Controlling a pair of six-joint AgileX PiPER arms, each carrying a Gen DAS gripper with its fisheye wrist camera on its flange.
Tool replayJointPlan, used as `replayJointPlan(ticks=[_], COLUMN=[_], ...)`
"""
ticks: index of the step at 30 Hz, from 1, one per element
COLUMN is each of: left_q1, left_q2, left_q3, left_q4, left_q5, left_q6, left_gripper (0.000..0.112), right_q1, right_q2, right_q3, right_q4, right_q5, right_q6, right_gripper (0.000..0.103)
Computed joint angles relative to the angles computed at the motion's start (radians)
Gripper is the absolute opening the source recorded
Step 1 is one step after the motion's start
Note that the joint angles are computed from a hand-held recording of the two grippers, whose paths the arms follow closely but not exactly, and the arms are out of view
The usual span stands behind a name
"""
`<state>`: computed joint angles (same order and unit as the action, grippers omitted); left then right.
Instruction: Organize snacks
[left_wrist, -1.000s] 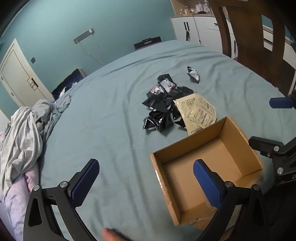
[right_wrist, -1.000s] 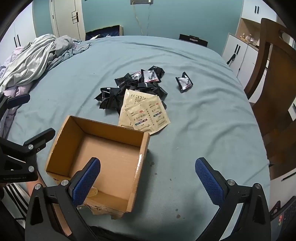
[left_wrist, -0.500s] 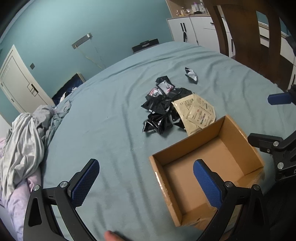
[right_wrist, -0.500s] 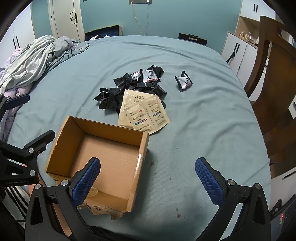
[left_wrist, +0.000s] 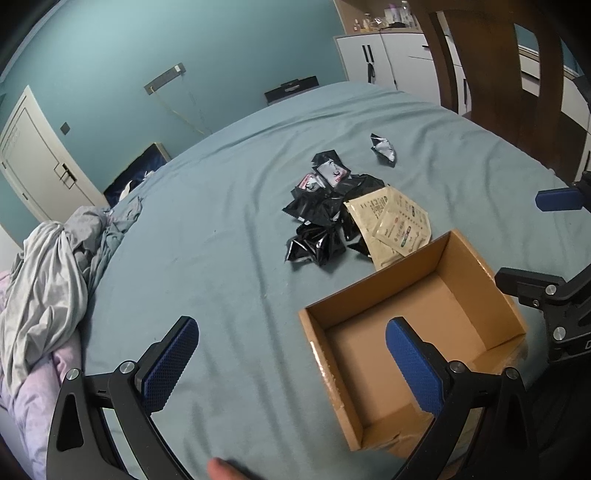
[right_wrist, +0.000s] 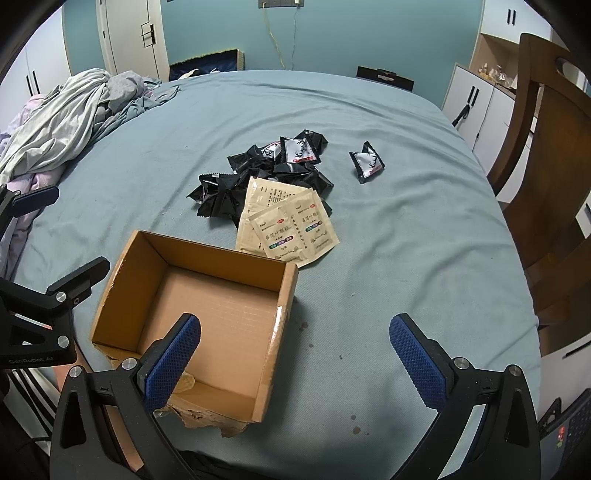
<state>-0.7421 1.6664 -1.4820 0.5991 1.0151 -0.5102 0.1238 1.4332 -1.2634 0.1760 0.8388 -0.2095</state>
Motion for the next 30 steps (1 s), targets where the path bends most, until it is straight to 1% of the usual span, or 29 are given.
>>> replayJointPlan(ticks=[30], left_q1=[0.014], left_q2=[0.004], left_q3=[-0.007], left_q4=[-0.019], left_q5=[0.016], left_q6=[-0.003], left_gripper=[0.103], right_q1=[-0.004], right_q2=[-0.007], right_q3=[0.010], right_q4=[0.007], right_q5=[-0.008], right_q6=[-0.006], right_gripper=[0.103])
